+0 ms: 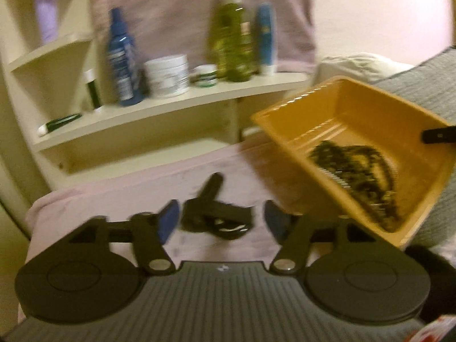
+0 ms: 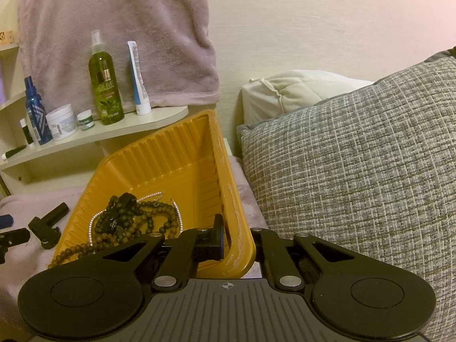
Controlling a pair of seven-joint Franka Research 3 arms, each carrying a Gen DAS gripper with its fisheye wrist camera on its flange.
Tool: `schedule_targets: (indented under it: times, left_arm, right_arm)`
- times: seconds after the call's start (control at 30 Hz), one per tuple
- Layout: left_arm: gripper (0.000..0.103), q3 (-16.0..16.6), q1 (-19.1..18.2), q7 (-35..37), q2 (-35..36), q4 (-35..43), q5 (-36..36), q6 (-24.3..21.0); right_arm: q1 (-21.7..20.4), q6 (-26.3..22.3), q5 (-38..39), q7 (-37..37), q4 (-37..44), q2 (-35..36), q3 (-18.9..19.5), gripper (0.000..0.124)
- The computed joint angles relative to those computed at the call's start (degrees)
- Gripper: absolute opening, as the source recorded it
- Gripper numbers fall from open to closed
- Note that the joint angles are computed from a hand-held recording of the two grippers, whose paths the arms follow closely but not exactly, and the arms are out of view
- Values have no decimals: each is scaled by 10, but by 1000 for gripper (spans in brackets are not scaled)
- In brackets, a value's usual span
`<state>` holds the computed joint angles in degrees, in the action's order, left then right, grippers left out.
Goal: Organize jewelry
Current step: 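Grasp the black watch by its face with the left tool and lift it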
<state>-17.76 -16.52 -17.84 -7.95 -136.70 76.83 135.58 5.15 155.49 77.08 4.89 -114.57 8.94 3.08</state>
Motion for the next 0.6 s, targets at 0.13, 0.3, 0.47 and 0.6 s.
schedule_targets:
  times: [0.13, 0.3, 0.47, 0.6]
  left_arm:
    - [81, 14, 14, -32, -2, -10, 2, 26]
    - [81, 28, 34, -76, 15, -6, 20, 74]
    - [81, 38, 44, -91, 41, 7, 22, 102]
    - [76, 46, 50, -107, 52, 12, 27, 121]
  right_arm:
    - [0, 2, 0, -2, 0, 0, 0, 6]
    - [0, 3, -2, -2, 1, 1, 1, 6]
    - [0, 5, -7, 2, 4, 6, 1, 6]
    - [-1, 7, -12, 4, 6, 9, 2, 7]
